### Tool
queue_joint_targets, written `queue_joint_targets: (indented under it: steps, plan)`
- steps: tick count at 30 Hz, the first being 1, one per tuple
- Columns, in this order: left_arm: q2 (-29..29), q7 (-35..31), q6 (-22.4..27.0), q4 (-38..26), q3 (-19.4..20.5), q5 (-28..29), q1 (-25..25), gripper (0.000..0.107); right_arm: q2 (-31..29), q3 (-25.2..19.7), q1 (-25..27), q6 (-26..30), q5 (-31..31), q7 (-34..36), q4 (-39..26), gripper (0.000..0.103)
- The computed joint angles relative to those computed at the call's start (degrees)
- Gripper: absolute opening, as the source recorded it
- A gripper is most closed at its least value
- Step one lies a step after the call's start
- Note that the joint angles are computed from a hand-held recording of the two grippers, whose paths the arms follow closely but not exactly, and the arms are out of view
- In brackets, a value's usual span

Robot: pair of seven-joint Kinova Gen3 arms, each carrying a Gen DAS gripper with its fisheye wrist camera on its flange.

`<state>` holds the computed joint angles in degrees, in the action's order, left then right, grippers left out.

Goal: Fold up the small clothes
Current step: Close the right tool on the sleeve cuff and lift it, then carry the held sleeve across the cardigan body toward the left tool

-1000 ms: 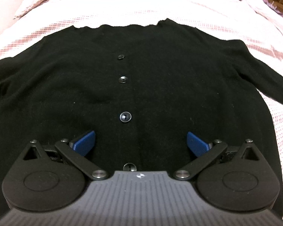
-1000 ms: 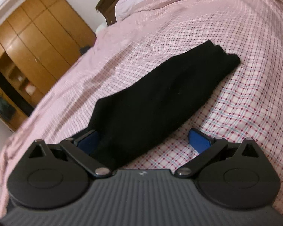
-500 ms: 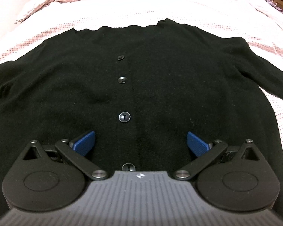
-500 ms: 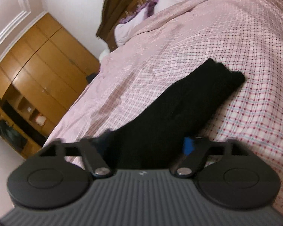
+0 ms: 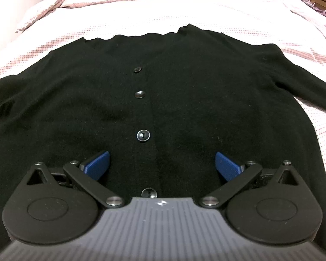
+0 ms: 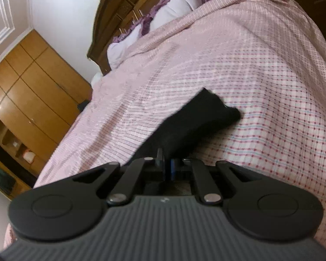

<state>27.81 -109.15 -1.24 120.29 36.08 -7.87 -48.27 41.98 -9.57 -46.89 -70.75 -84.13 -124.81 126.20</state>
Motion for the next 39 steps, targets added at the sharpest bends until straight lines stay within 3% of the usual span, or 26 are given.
queue_joint_targets:
  steps: [5,10,15,23,32,39]
  plan:
    - [-0.1,-2.6,5.5,-2.1,5.1,2.4,-5.1,0.103,-2.3,0.2,-1.9,-3.2,2.1,1.6,0.6,0.007]
    - [-1.0,-7.0,7.2,-1.9,9.5,6.1,-10.6,0.103,-4.8,0.1,-2.9,-6.5,6.3,3.3,0.4,0.007]
    - [-2.5,-11.8,6.7,-1.0,13.3,9.4,-16.5,0.103,-6.6,-0.2,-2.0,-6.7,11.2,9.6,-2.5,0.007]
    - [-2.7,-16.9,13.9,-5.2,12.6,16.0,-20.1,0.103,-7.4,-0.8,0.4,-2.5,20.6,17.9,-9.3,0.007]
    - [-3.2,-24.0,14.1,-7.8,10.0,22.0,-22.8,0.103,-5.6,-0.9,1.9,6.6,29.8,26.0,-20.1,0.007]
    - [-2.3,-26.8,15.1,-10.1,4.6,27.1,-21.7,0.103,-2.4,-1.6,1.9,12.6,37.7,26.8,-29.6,0.007]
